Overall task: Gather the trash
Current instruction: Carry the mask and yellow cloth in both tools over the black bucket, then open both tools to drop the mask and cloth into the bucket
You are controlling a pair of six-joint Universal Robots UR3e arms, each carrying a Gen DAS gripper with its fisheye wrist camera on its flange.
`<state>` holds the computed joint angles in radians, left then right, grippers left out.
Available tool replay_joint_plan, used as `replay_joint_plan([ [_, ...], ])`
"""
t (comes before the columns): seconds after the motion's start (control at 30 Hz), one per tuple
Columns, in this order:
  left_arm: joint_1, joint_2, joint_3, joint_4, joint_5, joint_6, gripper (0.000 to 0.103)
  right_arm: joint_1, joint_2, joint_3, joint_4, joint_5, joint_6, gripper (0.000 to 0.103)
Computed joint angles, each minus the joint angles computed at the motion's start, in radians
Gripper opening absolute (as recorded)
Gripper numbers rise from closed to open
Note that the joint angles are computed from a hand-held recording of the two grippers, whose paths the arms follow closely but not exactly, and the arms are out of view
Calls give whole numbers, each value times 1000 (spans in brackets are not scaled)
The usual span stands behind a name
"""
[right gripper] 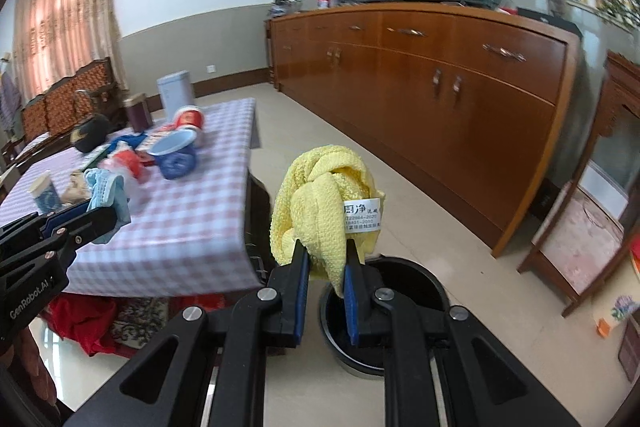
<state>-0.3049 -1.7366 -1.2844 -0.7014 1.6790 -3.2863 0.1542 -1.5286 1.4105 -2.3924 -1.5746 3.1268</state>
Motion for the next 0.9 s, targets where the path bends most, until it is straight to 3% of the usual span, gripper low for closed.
replay_joint_plan([
  [0.53, -137, -460, 466, -121, -133, 11, 19, -293, -99, 304, -65, 136, -121, 17],
  [0.9, -130, -781, 838, -307, -204, -23, 19, -418, 131, 310, -120, 276, -284, 17],
])
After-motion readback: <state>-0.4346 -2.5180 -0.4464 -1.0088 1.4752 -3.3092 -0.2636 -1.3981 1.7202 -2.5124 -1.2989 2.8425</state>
